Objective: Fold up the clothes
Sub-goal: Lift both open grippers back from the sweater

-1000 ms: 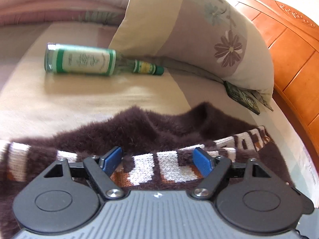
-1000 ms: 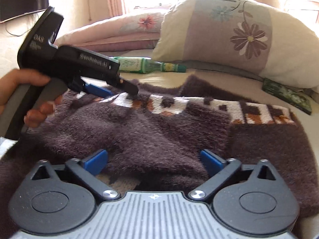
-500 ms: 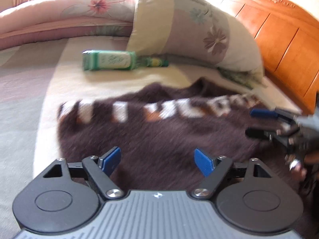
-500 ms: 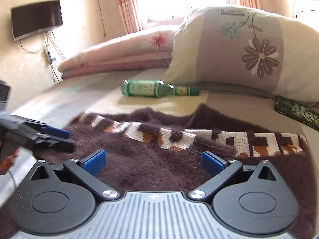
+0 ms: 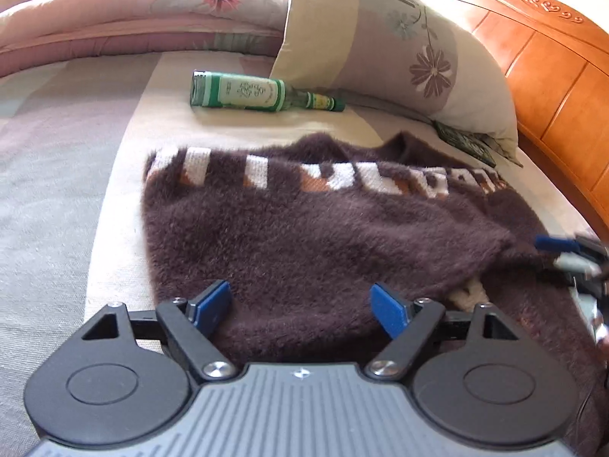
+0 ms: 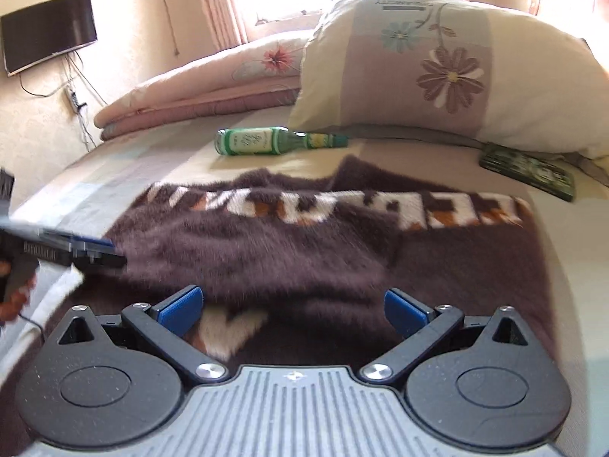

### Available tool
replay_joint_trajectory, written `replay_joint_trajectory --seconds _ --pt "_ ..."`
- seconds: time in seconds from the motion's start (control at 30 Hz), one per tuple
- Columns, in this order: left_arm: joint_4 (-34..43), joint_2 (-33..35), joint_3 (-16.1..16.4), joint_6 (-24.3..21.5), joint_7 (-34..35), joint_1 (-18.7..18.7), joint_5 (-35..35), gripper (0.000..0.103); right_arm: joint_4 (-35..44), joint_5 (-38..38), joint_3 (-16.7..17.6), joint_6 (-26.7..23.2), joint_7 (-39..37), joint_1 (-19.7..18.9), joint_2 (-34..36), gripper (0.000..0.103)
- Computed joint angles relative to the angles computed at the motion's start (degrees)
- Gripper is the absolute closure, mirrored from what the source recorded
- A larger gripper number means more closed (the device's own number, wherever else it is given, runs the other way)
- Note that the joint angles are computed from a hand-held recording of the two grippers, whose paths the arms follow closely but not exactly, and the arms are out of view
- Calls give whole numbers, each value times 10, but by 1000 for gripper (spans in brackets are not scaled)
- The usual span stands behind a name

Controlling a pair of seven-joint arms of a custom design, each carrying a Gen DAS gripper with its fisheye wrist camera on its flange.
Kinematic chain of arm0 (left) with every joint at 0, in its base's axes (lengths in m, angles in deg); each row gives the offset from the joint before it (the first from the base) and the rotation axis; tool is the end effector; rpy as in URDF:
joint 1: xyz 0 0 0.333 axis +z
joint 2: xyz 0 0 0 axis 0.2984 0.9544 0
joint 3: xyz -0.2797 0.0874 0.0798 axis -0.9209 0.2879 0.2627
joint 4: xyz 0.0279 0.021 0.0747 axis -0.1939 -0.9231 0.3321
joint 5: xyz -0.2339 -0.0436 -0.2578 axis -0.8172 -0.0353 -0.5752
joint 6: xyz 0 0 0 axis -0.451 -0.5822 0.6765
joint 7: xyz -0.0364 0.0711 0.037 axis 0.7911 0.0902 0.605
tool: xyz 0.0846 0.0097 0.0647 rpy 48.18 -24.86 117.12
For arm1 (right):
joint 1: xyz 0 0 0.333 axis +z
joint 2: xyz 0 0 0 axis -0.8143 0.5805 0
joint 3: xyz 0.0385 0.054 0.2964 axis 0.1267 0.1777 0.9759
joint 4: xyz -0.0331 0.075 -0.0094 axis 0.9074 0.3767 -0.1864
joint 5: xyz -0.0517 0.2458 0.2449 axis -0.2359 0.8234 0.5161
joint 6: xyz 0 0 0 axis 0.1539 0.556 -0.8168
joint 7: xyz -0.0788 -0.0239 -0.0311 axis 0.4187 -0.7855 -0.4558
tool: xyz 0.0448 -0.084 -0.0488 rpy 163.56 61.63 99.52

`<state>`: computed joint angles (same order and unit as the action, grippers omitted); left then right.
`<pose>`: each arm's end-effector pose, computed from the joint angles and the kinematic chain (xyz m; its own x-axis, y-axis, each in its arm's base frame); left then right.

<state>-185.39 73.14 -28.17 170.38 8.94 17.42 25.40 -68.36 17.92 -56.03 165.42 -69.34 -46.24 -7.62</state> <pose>0.4891 -0.1344 0.4402 0.2034 -0.9493 0.2396 -0.6501 -0.3139 -0.6920 0.5456 0.0721 0.4285 0.5674 -0.8034 -0.1807 -0.5734 -0.2280 -0.7869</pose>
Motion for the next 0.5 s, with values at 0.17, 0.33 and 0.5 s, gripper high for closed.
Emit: replay_joint_trajectory --seconds 0.17,0.33,0.5 --pt "92 66 3 20 -18 -28 96 20 -74 18 -11 1 -8 3 -54 0" --pt "147 141 -6 -16 104 -57 -13 20 -110 11 -25 -28 33 5 -68 0" --pt "134 126 29 14 106 -96 -12 19 -117 9 -30 -41 21 4 -68 0"
